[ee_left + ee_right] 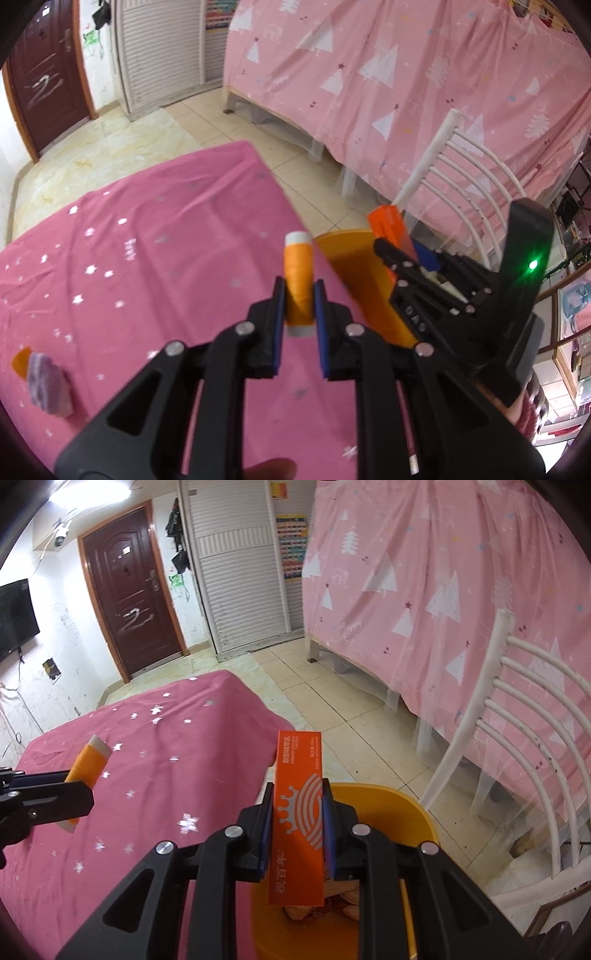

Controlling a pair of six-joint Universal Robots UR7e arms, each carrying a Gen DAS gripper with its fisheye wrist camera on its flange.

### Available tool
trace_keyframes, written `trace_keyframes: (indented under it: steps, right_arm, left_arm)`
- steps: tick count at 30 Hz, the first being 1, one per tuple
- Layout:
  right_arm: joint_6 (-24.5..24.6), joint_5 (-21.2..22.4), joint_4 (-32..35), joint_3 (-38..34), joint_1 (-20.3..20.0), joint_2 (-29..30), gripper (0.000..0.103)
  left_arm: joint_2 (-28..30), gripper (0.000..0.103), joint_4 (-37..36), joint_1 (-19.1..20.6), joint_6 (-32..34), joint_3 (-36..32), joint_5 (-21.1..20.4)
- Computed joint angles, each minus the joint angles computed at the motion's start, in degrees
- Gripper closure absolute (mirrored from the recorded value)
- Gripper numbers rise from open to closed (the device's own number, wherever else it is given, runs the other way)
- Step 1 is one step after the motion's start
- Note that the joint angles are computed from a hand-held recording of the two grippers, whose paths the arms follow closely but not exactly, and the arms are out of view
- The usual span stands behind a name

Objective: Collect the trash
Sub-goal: 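Carry the spool and orange box to the yellow bin and release both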

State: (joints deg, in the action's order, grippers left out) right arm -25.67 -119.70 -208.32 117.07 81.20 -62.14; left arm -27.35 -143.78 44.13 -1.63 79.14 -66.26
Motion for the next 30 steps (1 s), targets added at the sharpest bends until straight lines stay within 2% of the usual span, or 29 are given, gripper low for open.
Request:
trace_keyframes:
  steps: [7, 13, 18, 19, 20, 21, 22, 30]
  right_arm:
    - [0.39, 2.72, 1.01, 0.12, -3.06, -0.95, 0.087]
    - [1.42, 4.19, 1.49, -0.20, -4.74, -1.22, 0.087]
    - [2.64, 5.34, 1.65, 0.45, -6.24, -1.91, 0.086]
    - [2.72, 5.48, 1.62, 0.60, -6.41, -2.02, 0.086]
    - [2.84, 5.65, 1.64, 0.77, -6.63, -2.16, 0.086]
    - [2.79, 5.96, 1.73, 0.80, -6.98, -2.32, 0.086]
    - [2.82, 5.99, 1.70, 0.87, -7.09, -2.37, 0.086]
    - [2.79, 5.64, 1.77, 1.02, -6.67, -2.29, 0.086]
  left_arm:
    - [4.35, 0.089, 0.22, -1.02, 0.03, -3.90, -1.82]
    - [7.99, 0.089, 0.89, -1.69, 0.19, -7.38, -0.90]
    - [10.31, 0.089, 2.69, -1.34, 0.17, -10.01, -2.18]
    - [10.90, 0.087, 3.34, -1.32, 0.05, -10.83, -2.40]
    - [11.35, 0.075, 3.70, -1.32, -0.25, -11.35, -2.33]
    - [11.71, 0.059, 3.94, -1.30, -0.67, -11.77, -2.28]
    - [11.93, 0.054, 4.10, -1.28, -0.87, -12.07, -2.05]
    - [12.08, 0.054, 4.84, -1.29, -1.83, -12.25, -0.84]
